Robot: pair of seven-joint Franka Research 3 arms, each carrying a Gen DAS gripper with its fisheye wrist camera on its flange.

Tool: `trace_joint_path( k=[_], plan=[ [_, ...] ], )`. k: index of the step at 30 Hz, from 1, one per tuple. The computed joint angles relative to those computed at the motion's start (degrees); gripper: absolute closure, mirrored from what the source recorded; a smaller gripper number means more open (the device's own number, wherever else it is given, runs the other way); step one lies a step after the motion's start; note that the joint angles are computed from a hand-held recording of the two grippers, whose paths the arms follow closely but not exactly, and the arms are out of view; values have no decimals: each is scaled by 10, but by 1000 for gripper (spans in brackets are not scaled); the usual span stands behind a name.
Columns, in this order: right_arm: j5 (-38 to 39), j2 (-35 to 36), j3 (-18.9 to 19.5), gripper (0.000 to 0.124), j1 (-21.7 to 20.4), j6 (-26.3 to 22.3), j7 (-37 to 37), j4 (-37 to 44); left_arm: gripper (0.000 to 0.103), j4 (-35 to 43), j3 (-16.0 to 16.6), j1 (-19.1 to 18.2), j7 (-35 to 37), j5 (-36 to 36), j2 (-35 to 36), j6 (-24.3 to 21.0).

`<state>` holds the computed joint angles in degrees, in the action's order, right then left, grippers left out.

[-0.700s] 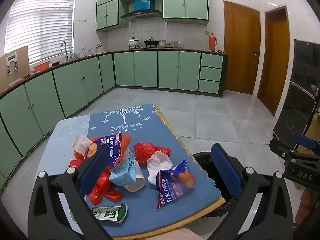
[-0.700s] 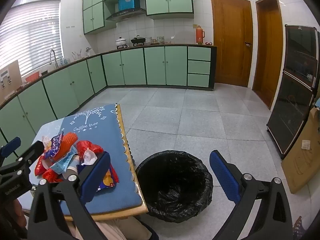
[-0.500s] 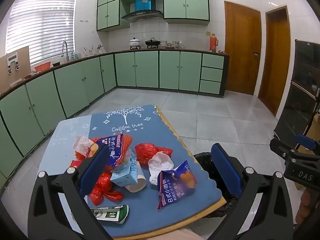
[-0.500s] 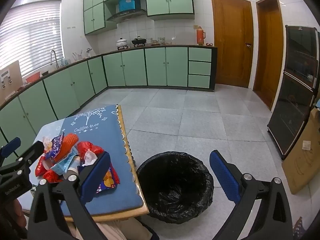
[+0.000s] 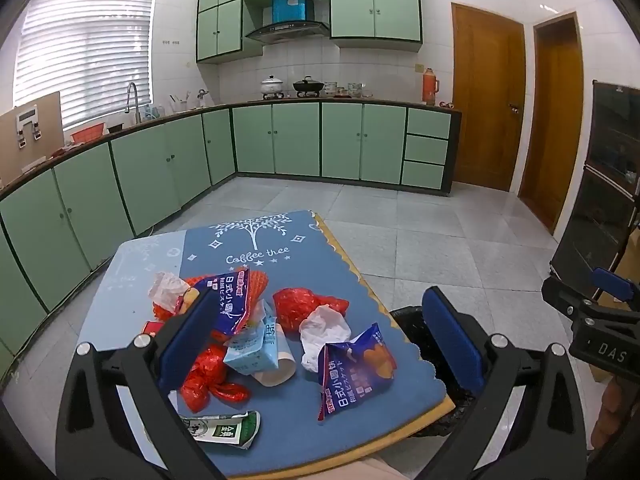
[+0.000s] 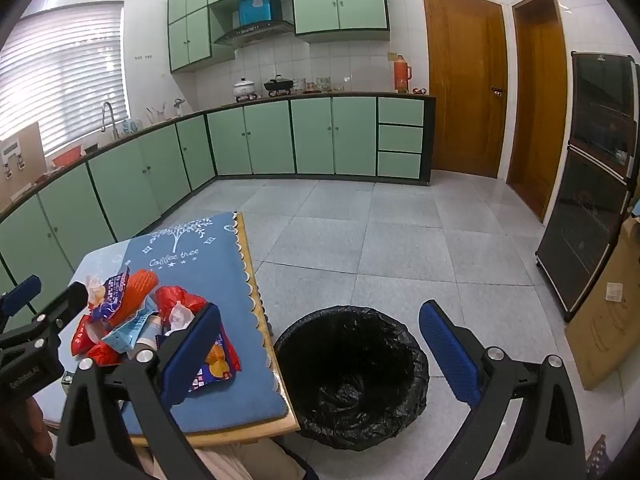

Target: Collect trash

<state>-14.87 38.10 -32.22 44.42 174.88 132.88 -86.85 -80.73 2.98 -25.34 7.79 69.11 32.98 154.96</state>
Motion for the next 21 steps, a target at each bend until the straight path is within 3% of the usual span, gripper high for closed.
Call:
trace_joint_path(
  k=[21],
  plan=[
    [14, -1, 0, 27, 0, 5, -14, -5, 5, 2, 2, -2, -5, 2, 3, 0]
  ],
)
